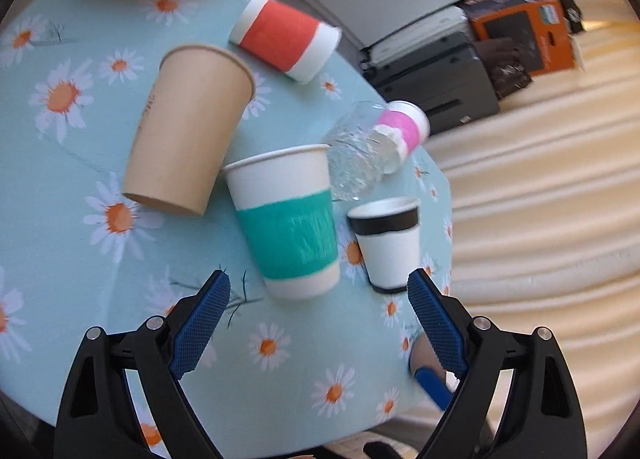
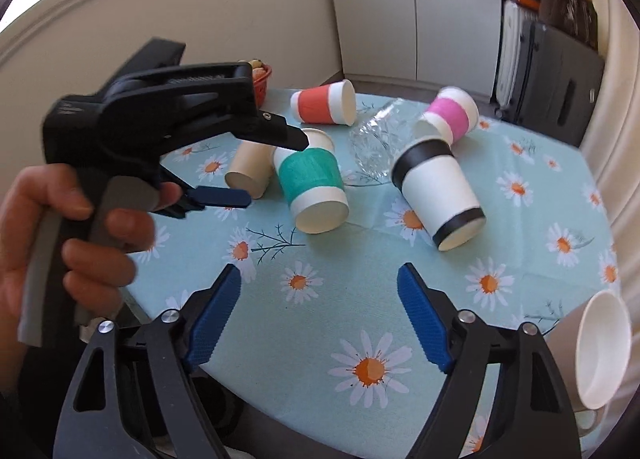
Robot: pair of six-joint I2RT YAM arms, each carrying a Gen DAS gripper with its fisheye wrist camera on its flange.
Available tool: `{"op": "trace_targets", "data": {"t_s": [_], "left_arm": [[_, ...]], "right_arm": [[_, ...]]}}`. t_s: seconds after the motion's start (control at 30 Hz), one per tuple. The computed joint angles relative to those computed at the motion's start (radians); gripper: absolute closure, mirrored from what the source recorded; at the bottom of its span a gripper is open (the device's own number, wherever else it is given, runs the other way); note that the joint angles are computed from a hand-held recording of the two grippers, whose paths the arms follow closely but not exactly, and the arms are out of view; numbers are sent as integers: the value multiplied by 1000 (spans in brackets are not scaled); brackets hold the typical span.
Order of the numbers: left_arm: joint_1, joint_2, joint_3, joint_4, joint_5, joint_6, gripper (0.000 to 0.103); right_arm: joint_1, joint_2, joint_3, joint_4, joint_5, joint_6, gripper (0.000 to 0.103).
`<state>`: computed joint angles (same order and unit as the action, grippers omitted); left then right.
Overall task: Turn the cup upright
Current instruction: 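Move the right tool toward the white teal-banded cup lying on its side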
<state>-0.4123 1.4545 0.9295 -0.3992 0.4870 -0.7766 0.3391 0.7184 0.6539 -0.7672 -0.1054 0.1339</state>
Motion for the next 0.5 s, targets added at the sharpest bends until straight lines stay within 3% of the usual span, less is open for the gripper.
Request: {"op": "trace_targets", "data": {"t_s": [0.13,0.5], "left_arm": [[-11,89,40,13,-11,-48,33],[-41,203,150,-34,-106,-68,39]], "right_arm": [[-81,11,-2,-22,-87,-43,34],[-144,-7,-13,-49,-174,-102,39]]}}
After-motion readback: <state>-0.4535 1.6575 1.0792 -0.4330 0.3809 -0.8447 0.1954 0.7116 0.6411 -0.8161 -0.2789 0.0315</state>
